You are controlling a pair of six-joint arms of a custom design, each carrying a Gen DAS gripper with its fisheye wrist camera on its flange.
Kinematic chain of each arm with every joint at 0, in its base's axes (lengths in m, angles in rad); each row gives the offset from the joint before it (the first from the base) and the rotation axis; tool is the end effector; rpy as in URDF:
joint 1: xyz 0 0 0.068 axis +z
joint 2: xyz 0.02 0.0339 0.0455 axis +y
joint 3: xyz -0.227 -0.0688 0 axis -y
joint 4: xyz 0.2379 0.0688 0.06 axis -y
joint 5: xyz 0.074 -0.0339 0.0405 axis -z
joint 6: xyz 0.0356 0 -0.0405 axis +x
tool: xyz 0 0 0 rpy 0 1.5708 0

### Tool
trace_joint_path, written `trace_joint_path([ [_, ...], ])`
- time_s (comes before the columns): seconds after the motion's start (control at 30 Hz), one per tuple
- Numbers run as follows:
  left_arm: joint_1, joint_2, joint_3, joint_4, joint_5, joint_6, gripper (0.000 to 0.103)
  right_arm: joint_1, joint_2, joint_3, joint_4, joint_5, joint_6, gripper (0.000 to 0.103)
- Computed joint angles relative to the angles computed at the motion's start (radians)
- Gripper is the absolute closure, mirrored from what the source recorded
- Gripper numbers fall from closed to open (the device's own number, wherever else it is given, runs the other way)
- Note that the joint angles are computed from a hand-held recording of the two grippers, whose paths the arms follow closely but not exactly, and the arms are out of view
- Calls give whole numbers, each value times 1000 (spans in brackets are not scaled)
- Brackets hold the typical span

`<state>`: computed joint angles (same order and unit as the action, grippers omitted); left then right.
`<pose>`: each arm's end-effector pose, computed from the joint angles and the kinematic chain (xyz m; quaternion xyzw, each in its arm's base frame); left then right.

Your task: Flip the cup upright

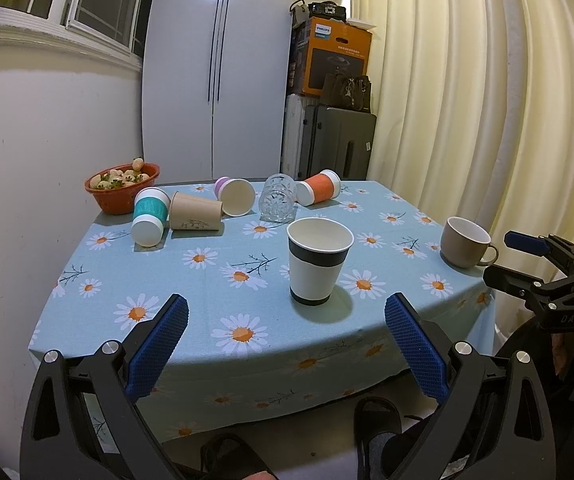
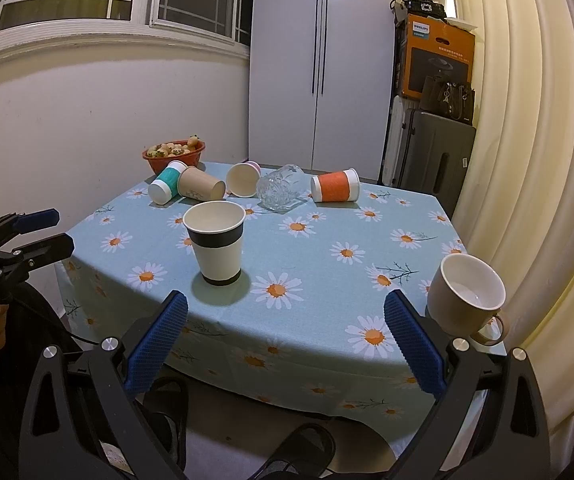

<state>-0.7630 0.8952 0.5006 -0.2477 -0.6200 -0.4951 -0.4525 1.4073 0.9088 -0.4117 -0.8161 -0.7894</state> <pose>0.1611 -0.1255 0.1929 -0.0216 0.8622 -0.0303 0.5053 0.2641 -0.0996 0.1987 -0.2724 0.8344 0.1321 0.4605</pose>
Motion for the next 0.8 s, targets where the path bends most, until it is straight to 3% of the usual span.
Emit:
trace_joint_path([
  [0.8,-13,39,20,-5,-16,-7,7,6,-8,-16,12,4,-5,5],
])
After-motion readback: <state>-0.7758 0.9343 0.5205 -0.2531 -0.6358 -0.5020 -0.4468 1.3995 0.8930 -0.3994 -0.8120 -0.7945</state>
